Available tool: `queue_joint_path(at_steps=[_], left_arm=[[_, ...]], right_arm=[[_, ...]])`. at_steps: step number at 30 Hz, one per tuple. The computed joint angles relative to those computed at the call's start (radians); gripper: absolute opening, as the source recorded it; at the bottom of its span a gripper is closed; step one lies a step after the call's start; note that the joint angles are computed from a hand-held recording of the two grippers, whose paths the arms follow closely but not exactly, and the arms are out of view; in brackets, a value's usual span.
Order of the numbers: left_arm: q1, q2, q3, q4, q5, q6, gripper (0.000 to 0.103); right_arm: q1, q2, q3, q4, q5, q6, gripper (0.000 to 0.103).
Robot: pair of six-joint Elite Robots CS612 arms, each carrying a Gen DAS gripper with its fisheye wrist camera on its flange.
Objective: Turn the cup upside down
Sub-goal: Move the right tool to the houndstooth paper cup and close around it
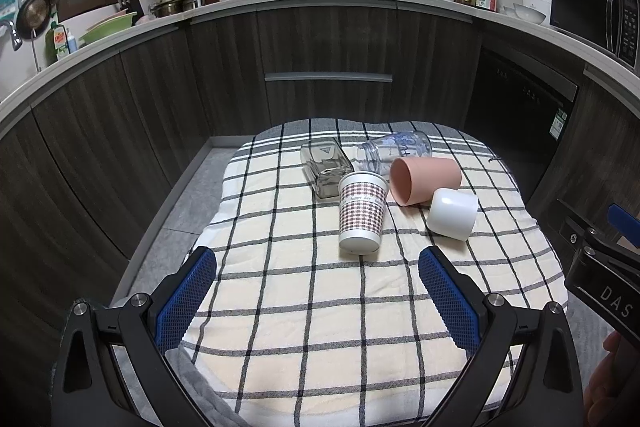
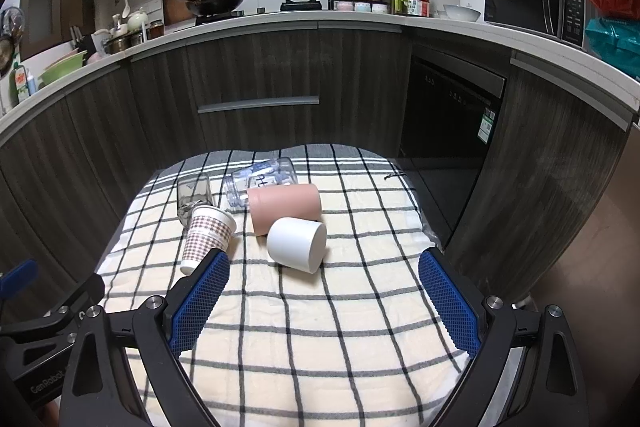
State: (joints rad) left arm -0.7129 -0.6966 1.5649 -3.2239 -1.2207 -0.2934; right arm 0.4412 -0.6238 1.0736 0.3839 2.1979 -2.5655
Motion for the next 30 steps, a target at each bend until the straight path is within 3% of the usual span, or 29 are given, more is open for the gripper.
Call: queue_joint_path(at_steps=[14, 30], left_arm=[[0.005, 0.053, -0.103, 0.061, -0.033, 0.031, 0.103], [0.033, 0.202, -0.35, 0.215, -0.123, 0.058, 0.103]], right_arm=[[-0.021, 0.047, -0.076, 0.083, -0.005, 0.042, 0.096], [-0.071, 0.144, -0.222, 0.194, -0.036, 0.071, 0.096]])
